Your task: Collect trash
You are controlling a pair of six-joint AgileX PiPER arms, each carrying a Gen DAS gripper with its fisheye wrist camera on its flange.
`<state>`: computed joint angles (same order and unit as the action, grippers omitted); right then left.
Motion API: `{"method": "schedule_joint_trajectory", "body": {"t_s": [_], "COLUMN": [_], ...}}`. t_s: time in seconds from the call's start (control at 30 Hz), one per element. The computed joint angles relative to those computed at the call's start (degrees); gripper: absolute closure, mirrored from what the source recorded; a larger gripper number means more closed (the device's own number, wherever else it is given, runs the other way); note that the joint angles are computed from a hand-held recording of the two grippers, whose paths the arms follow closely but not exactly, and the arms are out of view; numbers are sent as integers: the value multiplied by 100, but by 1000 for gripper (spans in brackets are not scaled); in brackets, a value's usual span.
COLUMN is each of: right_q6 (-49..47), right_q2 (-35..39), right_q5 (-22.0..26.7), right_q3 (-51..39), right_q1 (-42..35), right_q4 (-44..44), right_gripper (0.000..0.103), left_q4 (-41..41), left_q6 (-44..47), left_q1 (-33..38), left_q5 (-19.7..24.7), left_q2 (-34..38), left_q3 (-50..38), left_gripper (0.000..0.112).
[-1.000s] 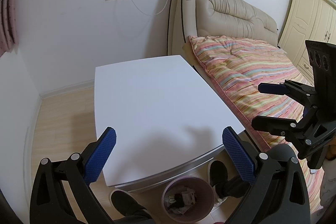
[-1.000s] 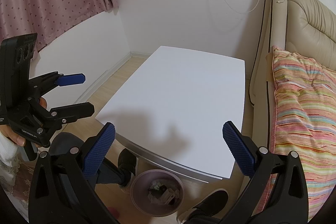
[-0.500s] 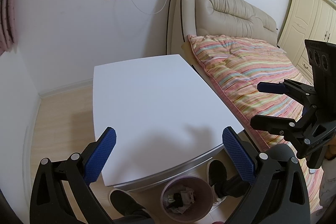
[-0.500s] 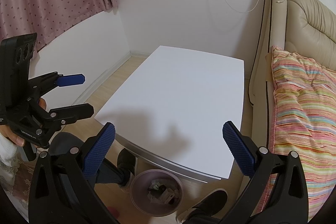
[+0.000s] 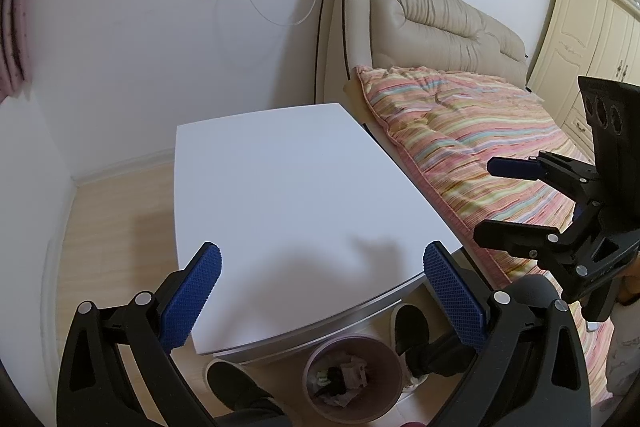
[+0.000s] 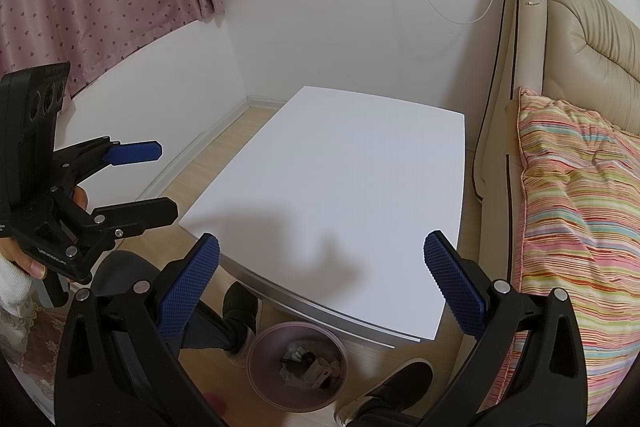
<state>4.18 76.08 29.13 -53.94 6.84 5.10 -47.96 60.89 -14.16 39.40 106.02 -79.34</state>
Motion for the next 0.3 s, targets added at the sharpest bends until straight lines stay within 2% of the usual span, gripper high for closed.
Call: {"method": "schedule_joint_trajectory", "body": {"t_s": [0.2,0.3], "right_q6": [86,152], "right_q2": [7,-9], "right_q5": [18,30], "right_q3": [-66,-107], "right_q1": [96,225], "right_q4": [-90,-166], "right_gripper": [3,3], "left_q4": [302,429], "left_q6": [-296,-551], "left_q1": [-98,-62], "left_q5": [-274,-259], "left_q2": [-114,-152], "left_q3": [113,96], "left_gripper": [15,15]}}
